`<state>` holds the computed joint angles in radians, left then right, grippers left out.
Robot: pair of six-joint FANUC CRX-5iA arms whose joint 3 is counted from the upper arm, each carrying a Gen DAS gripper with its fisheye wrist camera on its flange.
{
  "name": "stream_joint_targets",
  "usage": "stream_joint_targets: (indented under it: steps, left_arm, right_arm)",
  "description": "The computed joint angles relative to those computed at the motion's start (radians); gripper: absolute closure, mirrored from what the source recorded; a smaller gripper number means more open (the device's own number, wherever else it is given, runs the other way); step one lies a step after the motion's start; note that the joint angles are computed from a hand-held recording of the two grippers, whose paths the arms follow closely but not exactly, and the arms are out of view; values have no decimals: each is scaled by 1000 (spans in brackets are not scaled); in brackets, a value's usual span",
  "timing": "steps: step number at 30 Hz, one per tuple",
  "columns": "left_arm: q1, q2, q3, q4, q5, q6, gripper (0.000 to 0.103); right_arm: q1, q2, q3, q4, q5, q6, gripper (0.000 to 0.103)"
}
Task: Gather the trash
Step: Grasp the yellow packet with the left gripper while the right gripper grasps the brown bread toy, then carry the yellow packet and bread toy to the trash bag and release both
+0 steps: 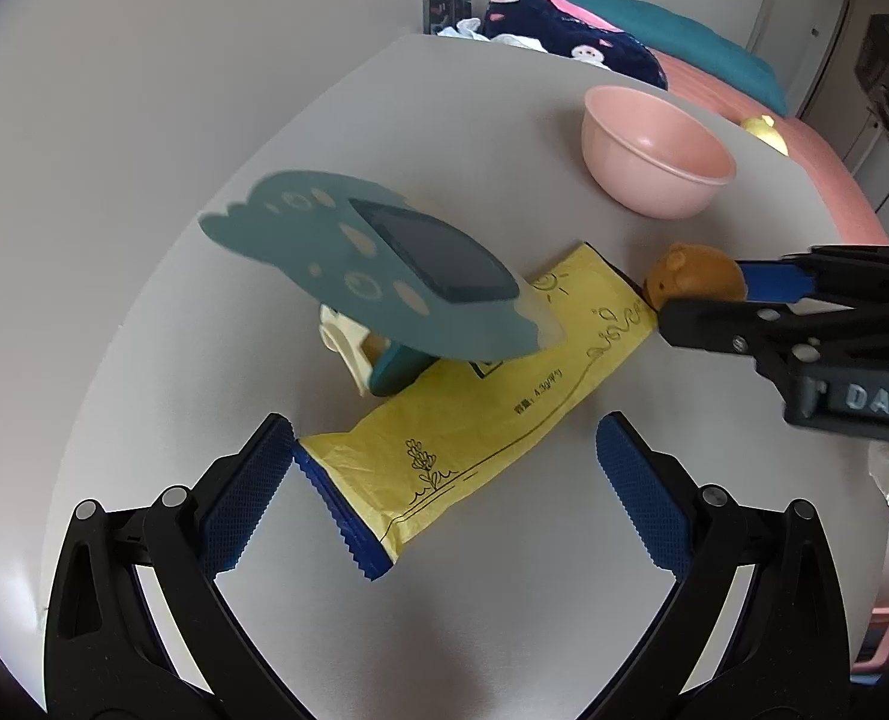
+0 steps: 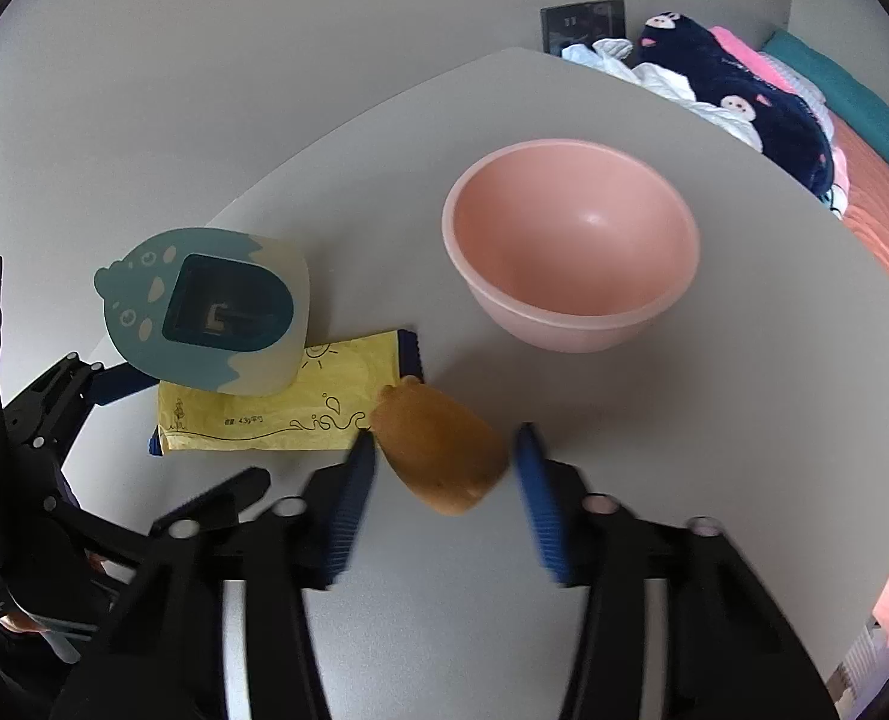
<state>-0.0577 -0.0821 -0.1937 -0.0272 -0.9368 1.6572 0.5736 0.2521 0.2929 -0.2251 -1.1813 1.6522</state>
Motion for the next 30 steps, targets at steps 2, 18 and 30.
stream_joint_targets:
  steps: [2,18,30]
  left_arm:
    - [-2,-5,-10,8,6,-5,5]
    - [-112,-17,8,-112,3,151,65]
    - [-202,-57,-14,-147,1,269,73]
  right_arm:
    - [0,-5,-10,3,13,3,61]
    - [-69,-69,-70,-61,-7,32,61]
    - [-145,-158,-139,-126,-31,37,61]
